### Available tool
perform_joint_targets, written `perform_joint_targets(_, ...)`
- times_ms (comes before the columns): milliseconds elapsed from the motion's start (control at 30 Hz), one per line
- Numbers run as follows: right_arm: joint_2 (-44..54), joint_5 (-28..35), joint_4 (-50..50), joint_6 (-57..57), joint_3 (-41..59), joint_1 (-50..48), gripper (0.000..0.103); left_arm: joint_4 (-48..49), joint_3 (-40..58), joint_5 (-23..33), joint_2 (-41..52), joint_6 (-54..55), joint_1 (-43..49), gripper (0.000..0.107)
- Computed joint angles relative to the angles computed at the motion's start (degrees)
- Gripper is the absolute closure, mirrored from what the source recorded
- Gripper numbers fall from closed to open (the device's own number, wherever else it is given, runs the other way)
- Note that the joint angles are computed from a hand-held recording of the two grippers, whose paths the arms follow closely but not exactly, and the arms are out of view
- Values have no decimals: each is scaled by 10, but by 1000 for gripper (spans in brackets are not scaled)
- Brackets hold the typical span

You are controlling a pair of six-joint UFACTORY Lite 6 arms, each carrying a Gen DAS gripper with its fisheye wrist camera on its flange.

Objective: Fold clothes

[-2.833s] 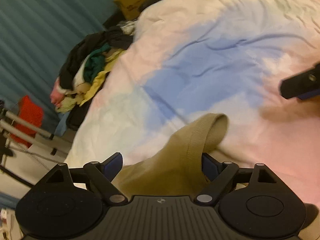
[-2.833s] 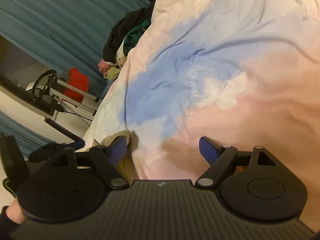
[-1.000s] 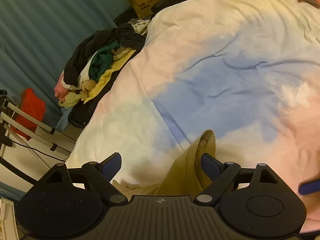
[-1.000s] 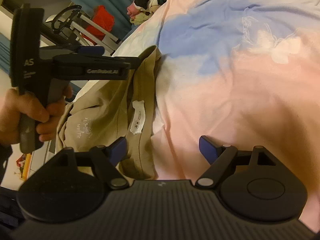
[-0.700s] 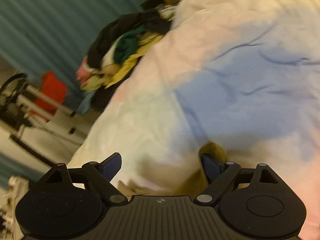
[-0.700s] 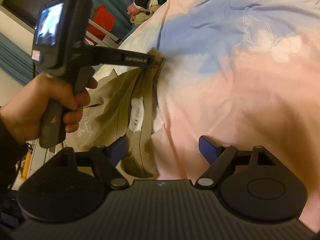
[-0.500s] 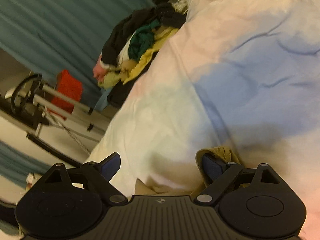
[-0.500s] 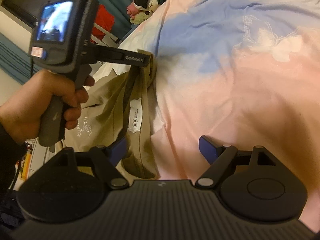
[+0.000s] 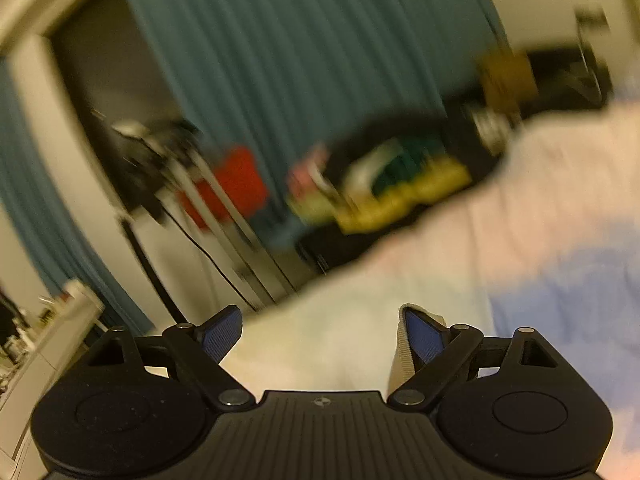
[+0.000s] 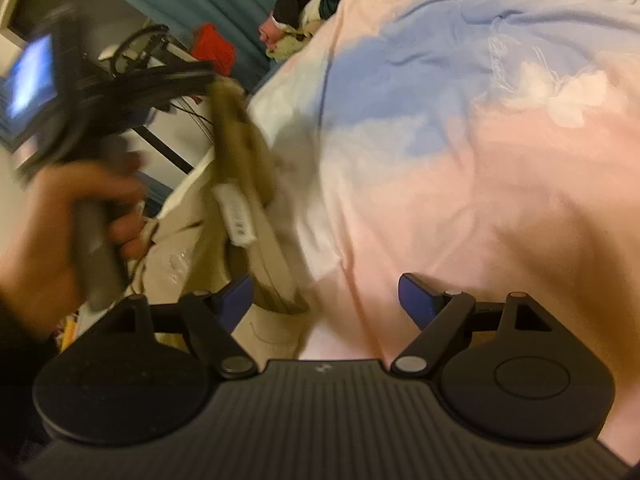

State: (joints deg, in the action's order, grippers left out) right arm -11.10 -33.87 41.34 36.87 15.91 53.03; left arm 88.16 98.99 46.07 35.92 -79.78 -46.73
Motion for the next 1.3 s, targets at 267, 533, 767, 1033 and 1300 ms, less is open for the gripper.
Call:
perform_joint_targets(267,9,-40,12,1,24,63,21,108,-457,58,-437,-208,-48,17)
perform_joint_targets(533,25,-60,148,-83,75,123,20,156,-742,97,-748,-322,-45,17)
perform_joint_targets(767,144,60,140,-157,190,66,23,175,-825,35,-862,-333,5,17)
perform_joint_targets(1033,186,-69,453,-327,229,150,23,129,-852,95,-909,-368,-6,17)
perform_joint_targets(1300,199,-303,632,-548,343,230,21,51,-793,263,-998,-259,-168,17)
